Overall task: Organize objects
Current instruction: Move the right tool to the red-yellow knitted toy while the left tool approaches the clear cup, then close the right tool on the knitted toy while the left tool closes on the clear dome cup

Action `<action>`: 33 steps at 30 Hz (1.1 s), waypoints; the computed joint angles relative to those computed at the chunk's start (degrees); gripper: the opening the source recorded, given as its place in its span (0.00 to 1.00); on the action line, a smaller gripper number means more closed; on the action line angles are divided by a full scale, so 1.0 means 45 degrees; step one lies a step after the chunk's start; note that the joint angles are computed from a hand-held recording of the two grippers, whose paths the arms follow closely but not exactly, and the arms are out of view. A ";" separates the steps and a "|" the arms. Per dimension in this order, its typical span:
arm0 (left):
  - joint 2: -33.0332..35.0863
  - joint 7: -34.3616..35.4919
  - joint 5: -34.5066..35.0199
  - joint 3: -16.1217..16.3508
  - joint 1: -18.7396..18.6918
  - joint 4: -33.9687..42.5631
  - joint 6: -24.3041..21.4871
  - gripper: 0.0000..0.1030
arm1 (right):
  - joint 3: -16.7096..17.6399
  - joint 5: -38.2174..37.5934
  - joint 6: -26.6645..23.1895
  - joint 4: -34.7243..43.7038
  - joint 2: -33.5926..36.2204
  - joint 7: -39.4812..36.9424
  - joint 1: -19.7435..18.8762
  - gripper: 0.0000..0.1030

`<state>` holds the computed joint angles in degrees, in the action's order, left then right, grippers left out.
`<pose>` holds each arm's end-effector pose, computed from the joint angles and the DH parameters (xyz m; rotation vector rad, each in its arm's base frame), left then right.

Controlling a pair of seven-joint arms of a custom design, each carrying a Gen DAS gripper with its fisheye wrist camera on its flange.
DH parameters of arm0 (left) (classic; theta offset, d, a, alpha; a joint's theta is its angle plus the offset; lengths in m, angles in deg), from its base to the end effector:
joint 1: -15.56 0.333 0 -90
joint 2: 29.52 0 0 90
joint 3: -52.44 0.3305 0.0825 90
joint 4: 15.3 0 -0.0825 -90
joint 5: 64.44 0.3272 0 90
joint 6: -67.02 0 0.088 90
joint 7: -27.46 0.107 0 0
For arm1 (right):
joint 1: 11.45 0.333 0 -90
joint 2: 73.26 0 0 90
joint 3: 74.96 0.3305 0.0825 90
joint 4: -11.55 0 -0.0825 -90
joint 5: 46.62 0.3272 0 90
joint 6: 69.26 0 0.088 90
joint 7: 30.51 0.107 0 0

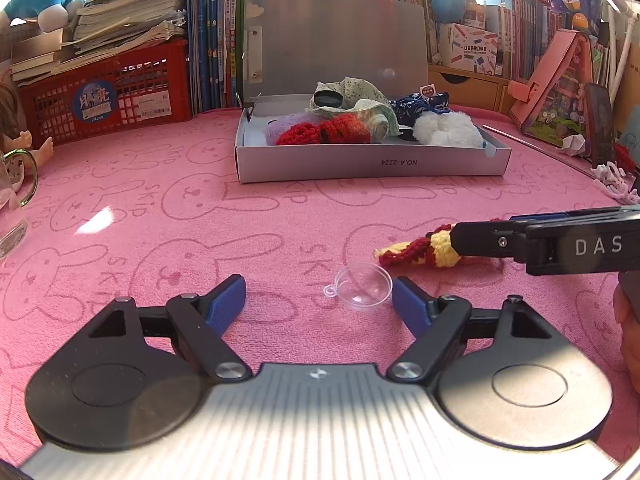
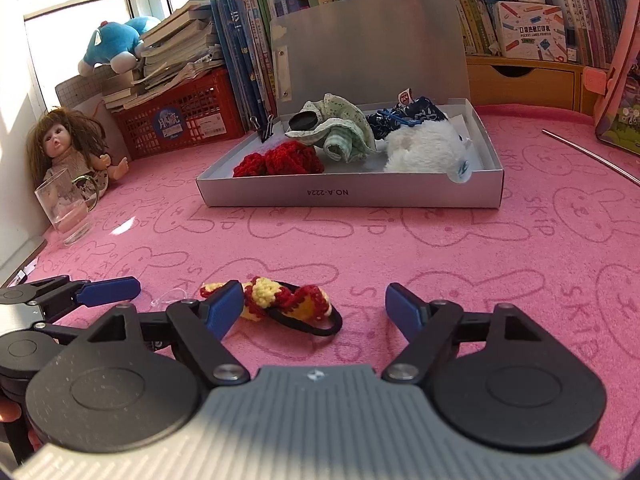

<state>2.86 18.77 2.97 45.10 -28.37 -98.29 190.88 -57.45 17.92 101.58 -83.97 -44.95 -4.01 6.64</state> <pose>0.4761 -0.5022 0.4314 -1.7914 1.4247 -0.7377 0.5938 0.3010 0.4324 -1.9152 1.0422 -0.2372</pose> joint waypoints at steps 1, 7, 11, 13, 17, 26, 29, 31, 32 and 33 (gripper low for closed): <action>0.0002 0.0030 -0.0011 0.0000 0.0003 0.0007 -0.0011 0.82 | -0.0049 -0.0093 -0.0113 0.0034 0.0013 0.0091 0.0021 0.78; 0.0012 0.0054 -0.0028 0.0007 -0.0011 0.0034 -0.0028 0.82 | 0.0077 -0.0147 -0.0442 -0.0023 -0.0113 -0.0329 -0.0050 0.54; 0.0008 0.0049 -0.0025 0.0010 -0.0015 0.0033 -0.0024 0.82 | -0.0139 -0.0274 -0.0480 -0.0300 -0.0400 -0.0512 0.0150 0.24; 0.0008 0.0049 -0.0025 0.0010 -0.0015 0.0033 -0.0024 0.82 | -0.0275 -0.0508 -0.0152 -0.0460 -0.0472 -0.0506 0.0325 0.21; 0.0011 0.0033 0.0006 0.0013 -0.0038 0.0043 -0.0042 0.81 | -0.0408 -0.0764 0.0108 -0.0645 -0.0525 -0.0191 0.0361 0.21; 0.0014 -0.0135 0.0320 0.0053 -0.0161 0.0012 0.0063 0.70 | -0.0197 -0.0869 0.1204 -0.1015 -0.0700 -0.0287 0.0114 0.20; 0.0082 -0.0108 0.0435 0.0032 -0.0149 0.0092 0.0321 0.68 | -0.0523 -0.1393 0.1738 -0.1217 -0.0771 0.0124 0.0348 0.20; 0.0200 0.0000 0.0448 0.0050 -0.0175 0.0264 0.0405 0.68 | -0.0828 -0.1941 0.2242 -0.1391 -0.0796 0.0608 0.0582 0.20; 0.0253 0.0032 0.0423 0.0067 -0.0188 0.0343 0.0425 0.68 | -0.0999 -0.2242 0.2396 -0.1477 -0.0819 0.0934 0.0680 0.21; 0.0307 0.0092 0.0379 0.0086 -0.0209 0.0429 0.0405 0.68 | -0.1218 -0.2513 0.2562 -0.1571 -0.0848 0.1368 0.0822 0.25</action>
<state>4.24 19.19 4.67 45.49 -29.31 -96.35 192.70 -62.93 6.61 113.11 -91.05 -48.77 2.15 10.34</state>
